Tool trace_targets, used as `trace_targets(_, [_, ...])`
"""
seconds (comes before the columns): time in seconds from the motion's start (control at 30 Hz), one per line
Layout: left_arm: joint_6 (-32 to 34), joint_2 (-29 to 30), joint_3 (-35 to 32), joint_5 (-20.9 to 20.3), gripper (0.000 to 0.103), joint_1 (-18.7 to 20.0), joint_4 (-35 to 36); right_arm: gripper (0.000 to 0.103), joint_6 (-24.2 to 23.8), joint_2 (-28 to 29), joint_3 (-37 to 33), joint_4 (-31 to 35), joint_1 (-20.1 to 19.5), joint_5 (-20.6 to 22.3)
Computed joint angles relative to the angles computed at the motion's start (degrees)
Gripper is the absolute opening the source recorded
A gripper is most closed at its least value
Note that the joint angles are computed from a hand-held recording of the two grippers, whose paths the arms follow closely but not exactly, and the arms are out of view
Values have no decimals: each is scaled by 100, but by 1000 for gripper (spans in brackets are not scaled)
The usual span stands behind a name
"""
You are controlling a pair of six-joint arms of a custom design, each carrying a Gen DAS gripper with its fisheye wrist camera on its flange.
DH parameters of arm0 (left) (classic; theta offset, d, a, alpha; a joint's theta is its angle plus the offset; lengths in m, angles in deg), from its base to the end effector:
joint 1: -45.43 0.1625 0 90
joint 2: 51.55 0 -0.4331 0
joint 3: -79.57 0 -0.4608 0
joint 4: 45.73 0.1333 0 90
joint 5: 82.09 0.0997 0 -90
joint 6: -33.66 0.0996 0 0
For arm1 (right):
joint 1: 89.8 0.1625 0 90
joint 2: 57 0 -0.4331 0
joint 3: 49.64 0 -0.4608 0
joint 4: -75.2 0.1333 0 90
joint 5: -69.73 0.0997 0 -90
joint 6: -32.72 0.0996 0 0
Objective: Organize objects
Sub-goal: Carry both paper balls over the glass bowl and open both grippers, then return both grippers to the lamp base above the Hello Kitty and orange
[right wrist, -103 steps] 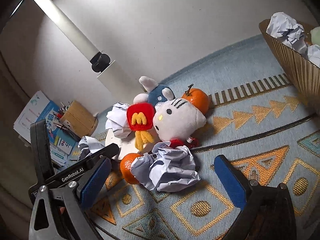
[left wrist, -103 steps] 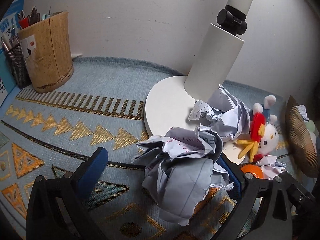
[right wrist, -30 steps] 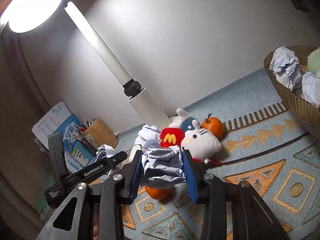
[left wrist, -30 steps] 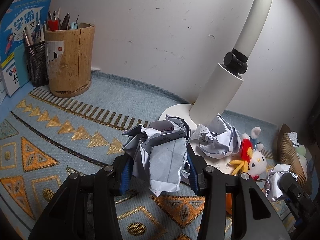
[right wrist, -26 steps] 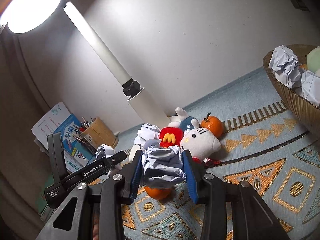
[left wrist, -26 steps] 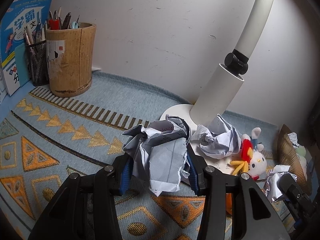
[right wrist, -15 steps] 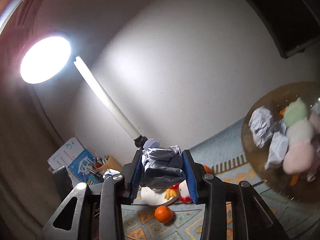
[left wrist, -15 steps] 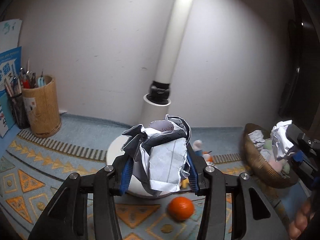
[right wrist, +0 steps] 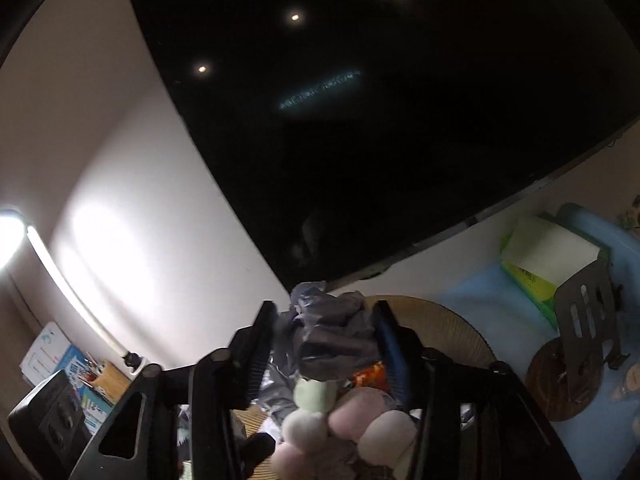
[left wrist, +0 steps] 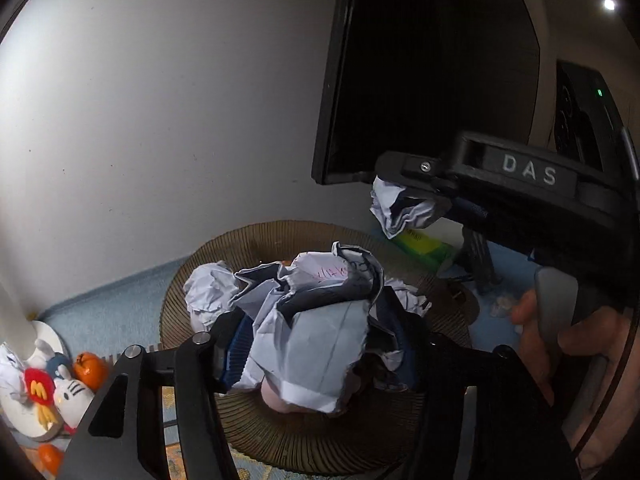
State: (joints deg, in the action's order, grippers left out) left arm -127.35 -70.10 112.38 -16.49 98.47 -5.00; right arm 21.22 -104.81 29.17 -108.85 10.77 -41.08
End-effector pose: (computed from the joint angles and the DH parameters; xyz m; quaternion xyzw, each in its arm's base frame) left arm -0.3582 -0.7662 0.0553 0.3811 0.8530 -0.3219 0.1532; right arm 0.2456 -0.7823 0.2927 0.0678 -0.8410 0.5130 0.1581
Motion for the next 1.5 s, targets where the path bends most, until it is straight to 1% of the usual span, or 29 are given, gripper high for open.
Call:
trace_targets(0.03, [-13,350,-539,60,98,4,493,102,159,31,-159,455,-20,-167])
trace_targets(0.07, [-80,616,-994,264,103,31,916,103,359,54,-292,870,-44,-275])
trace_targets(0.1, [-158,734,-1210,419,103,56,1114,103,538,32,-319,1044,-75,-268])
trace_targets(0.13, [-259,715,-1185,458,103,65,1134,103,653,-31,-238,979,-110,-159])
trace_targets(0.17, [-335,562,-920,431,103,63,950,103,702,-83,-138,816,-132,-62])
trace_targets(0.23, [-407,333,-558,343,103,51,700,103,712,-161,-10,618,-116,-73])
trace_targets(0.3, [-418,155,-311,165,103,30,519,103,719,-213,74,493,-68,-132])
trace_targets(0.4, [-439,-167,112,-77,103,52,280,103,709,-201,99,382,59,-100])
trace_targets(0.47, [-505,-403,401,-299,103,37,159,103,656,-169,96,297,178,-83])
trace_targets(0.5, [-545,-562,657,-445,103,12,27,103,624,-144,86,279,240,-58])
trace_targets(0.6, [-486,-938,1006,-990,103,78,-203,103,529,-2,-8,295,441,76])
trace_targets(0.67, [-439,-1264,1343,-1332,103,204,-369,103,439,141,-148,400,543,272])
trace_targets(0.7, [-528,-1387,1454,-1427,103,278,-347,103,393,229,-209,458,610,388])
trace_targets(0.73, [-724,-1501,1520,-1397,103,380,-227,103,347,329,-284,556,669,521])
trace_targets(0.8, [-1168,-1786,1811,-985,103,710,-221,103,288,573,-482,852,757,771])
trace_targets(0.87, [-1678,-2000,1976,-567,103,1016,-77,103,250,879,-730,1199,826,858])
trace_targets(0.9, [-1819,-2014,1987,-515,102,1120,-21,103,240,1021,-836,1381,866,826])
trace_targets(0.97, [-1821,-2018,2051,-575,102,1233,-97,103,258,1294,-1030,1691,903,730])
trace_targets(1.03, [-1660,-1945,2009,-543,102,1331,-133,103,347,1537,-1156,1791,906,569])
trace_targets(1.1, [-1603,-1822,1863,-480,102,1393,-59,103,386,1767,-1314,1892,792,477])
trace_targets(1.17, [-1637,-1700,1716,-513,102,1410,32,103,540,1954,-1511,2091,717,386])
trace_targets(1.27, [-1718,-1433,1373,-653,102,1452,310,103,883,2080,-1647,2324,508,609])
trace_targets(1.3, [-1605,-1454,1430,-706,101,1443,173,103,972,2104,-1665,2344,454,674])
trace_targets(1.4, [-1546,-1298,1250,-877,101,1406,263,103,1231,2215,-1778,2374,311,889])
trace_targets(1.47, [-1533,-1212,1164,-1022,101,1370,303,103,1159,2211,-1679,1978,257,1044])
trace_targets(1.5, [-1561,-1205,1157,-1021,101,1371,285,103,1130,2220,-1661,1880,229,1137])
